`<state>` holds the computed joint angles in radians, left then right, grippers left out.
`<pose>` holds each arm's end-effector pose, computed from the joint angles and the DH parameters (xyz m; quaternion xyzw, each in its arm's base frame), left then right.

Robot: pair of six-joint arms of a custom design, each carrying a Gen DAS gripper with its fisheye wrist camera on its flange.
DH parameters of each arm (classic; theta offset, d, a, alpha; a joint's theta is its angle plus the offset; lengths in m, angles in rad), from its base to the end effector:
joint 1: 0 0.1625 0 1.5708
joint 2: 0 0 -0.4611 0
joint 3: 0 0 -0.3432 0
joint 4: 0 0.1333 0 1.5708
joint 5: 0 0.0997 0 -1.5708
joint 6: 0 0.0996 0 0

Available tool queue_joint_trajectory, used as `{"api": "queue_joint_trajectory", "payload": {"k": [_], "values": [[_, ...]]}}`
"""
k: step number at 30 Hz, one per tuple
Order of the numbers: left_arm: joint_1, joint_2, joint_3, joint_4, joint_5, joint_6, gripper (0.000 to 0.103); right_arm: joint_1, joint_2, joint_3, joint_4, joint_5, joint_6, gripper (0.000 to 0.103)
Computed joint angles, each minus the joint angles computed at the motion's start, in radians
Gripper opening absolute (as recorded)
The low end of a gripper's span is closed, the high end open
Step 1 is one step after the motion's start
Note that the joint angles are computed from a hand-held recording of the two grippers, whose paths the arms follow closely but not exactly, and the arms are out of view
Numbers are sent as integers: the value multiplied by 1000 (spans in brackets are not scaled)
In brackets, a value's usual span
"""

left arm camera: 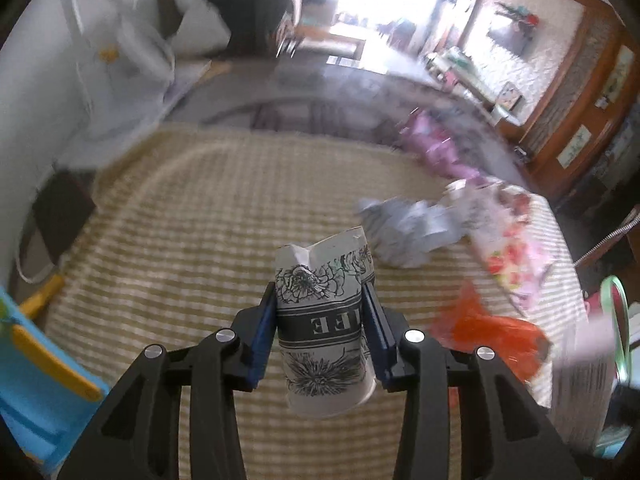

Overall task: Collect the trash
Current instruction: 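Grasp white paper cup with left gripper while right gripper grasps white milk carton, then carry paper cup and milk carton over the red bucket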

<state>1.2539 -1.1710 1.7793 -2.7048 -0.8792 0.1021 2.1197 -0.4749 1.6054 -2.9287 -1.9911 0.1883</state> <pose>0.0045 -0.6180 0.3748 0.1028 0.9069 -0.2781 0.2992 0.4307 -0.5266 -0.0032 0.1510 -0.9602 0.1782 0.1534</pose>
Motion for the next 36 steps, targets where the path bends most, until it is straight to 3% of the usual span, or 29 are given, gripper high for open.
{"api": "queue_joint_trajectory", "payload": {"k": [8,17,36], "values": [[-92,-81,78,-44,47,8,39,5,-48,18,-114,-43,-11,54],[-152,-97,114,-62,13,9,39,10,-92,85,-199,-66,-2,54],[-237,-73,160,-13,61,-91,40,-39,-181,215,-279,16,-31,54]]}}
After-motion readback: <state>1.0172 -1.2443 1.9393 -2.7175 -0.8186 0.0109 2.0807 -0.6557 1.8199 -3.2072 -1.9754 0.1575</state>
